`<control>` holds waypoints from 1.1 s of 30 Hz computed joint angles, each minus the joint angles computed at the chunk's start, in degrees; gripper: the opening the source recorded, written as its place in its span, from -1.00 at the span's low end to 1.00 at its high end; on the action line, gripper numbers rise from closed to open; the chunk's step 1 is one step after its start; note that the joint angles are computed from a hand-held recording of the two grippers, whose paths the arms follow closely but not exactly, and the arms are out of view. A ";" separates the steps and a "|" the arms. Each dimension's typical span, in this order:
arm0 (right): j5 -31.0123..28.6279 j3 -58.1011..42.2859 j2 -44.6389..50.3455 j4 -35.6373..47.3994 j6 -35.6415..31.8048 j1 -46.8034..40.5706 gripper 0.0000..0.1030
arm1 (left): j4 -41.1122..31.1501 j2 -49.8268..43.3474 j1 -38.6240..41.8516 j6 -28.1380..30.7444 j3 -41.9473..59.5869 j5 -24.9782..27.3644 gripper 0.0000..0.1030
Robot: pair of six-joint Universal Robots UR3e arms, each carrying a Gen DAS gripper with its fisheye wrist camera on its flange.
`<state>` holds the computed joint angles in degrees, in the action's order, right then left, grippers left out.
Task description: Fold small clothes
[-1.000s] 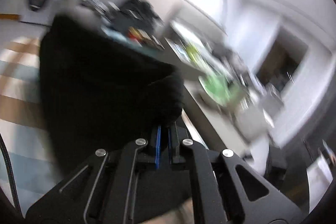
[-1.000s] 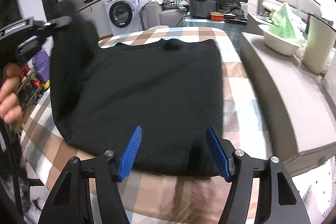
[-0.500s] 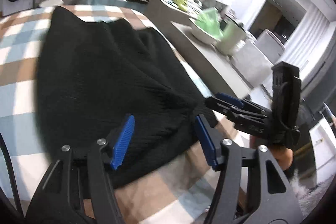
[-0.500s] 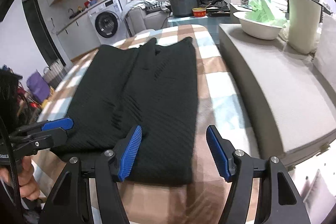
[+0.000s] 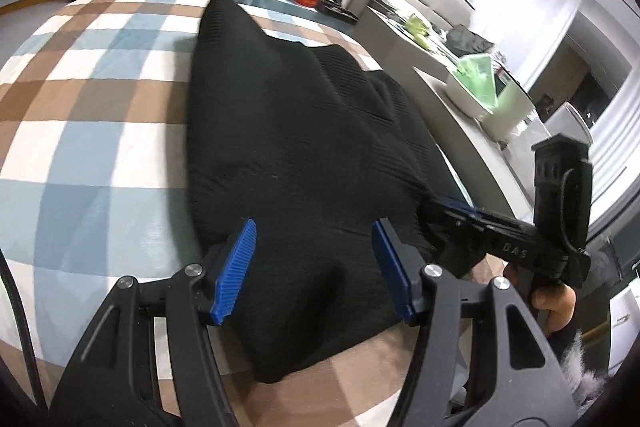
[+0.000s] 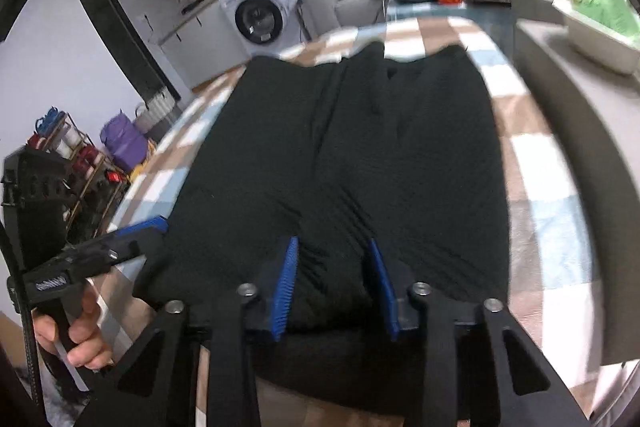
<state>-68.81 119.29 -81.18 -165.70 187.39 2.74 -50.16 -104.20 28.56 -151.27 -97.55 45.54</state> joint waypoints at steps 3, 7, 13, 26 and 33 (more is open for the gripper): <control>1.37 0.81 -0.69 -0.76 -0.25 -0.10 -0.83 | 1.56 -1.00 0.50 -1.68 0.72 0.25 0.12; 5.65 6.40 -11.60 -3.21 0.26 -0.92 -0.85 | 1.64 -1.01 2.27 -1.96 0.96 -0.11 0.12; -8.04 5.98 -14.17 6.55 -0.77 6.50 -0.83 | 1.75 -2.37 2.07 -2.77 1.92 0.94 0.12; 4.72 5.79 -4.15 -5.82 7.25 -2.61 -0.18 | 3.65 -2.57 -0.14 -1.96 0.30 4.23 0.12; 8.89 -6.97 7.71 -0.07 8.36 -1.98 -0.54 | 3.81 -3.48 -1.15 -1.19 0.51 6.02 0.12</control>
